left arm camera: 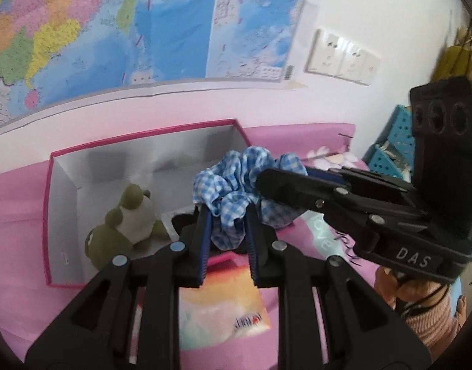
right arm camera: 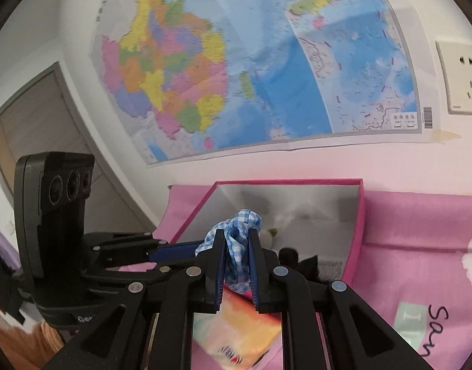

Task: Organize soft objects
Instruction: 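Lift the gingham scrunchie into the pink box and open the right gripper, then move the right gripper down to the beige plush bunny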

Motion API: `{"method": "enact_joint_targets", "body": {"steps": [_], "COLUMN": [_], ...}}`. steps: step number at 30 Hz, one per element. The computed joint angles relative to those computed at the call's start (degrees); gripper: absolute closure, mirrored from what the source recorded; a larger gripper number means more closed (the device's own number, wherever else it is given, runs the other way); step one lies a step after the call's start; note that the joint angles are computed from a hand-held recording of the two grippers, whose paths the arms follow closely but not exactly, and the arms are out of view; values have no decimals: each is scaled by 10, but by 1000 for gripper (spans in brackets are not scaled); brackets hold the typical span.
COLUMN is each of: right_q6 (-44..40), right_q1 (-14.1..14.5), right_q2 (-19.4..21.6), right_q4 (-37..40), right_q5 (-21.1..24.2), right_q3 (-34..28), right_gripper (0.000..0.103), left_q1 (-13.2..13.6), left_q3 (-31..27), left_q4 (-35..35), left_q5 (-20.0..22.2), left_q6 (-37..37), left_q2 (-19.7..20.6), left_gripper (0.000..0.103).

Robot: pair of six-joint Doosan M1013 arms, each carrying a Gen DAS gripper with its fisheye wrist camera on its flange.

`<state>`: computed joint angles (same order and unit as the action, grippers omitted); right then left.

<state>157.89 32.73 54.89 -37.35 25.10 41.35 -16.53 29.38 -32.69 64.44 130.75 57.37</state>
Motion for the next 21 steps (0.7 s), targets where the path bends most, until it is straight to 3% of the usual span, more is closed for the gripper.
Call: {"method": "enact_joint_targets", "body": {"steps": [3, 6, 7, 9, 11, 12, 13, 17, 21], "right_q6": [-9, -10, -12, 5, -1, -3, 0, 18, 36], "right_q1": [-6, -9, -10, -12, -14, -12, -8, -3, 4], "right_q2": [14, 33, 38, 43, 50, 57, 61, 47, 25], "right_q4": [11, 10, 12, 5, 22, 13, -8, -29, -52], "right_q5": [24, 63, 74, 95, 122, 148, 170, 162, 136], "right_q3": [-26, -59, -68, -75, -87, -101, -108, -80, -39], "right_gripper": [90, 90, 88, 87, 71, 56, 51, 51, 51], "left_q1": [-6, -9, -8, -7, -5, -4, -2, 6, 17], "left_q3": [-55, -112, -118, -103, -92, -86, -71, -32, 45], "left_q4": [28, 50, 54, 57, 56, 55, 51, 28, -14], "left_q5": [25, 60, 60, 48, 41, 36, 24, 3, -38], "left_q6": [-44, -89, -97, -94, -91, -88, -84, -59, 2], "left_q2": [31, 61, 65, 59, 54, 51, 44, 22, -21], "left_gripper": [80, 61, 58, 57, 54, 50, 50, 50, 50]}}
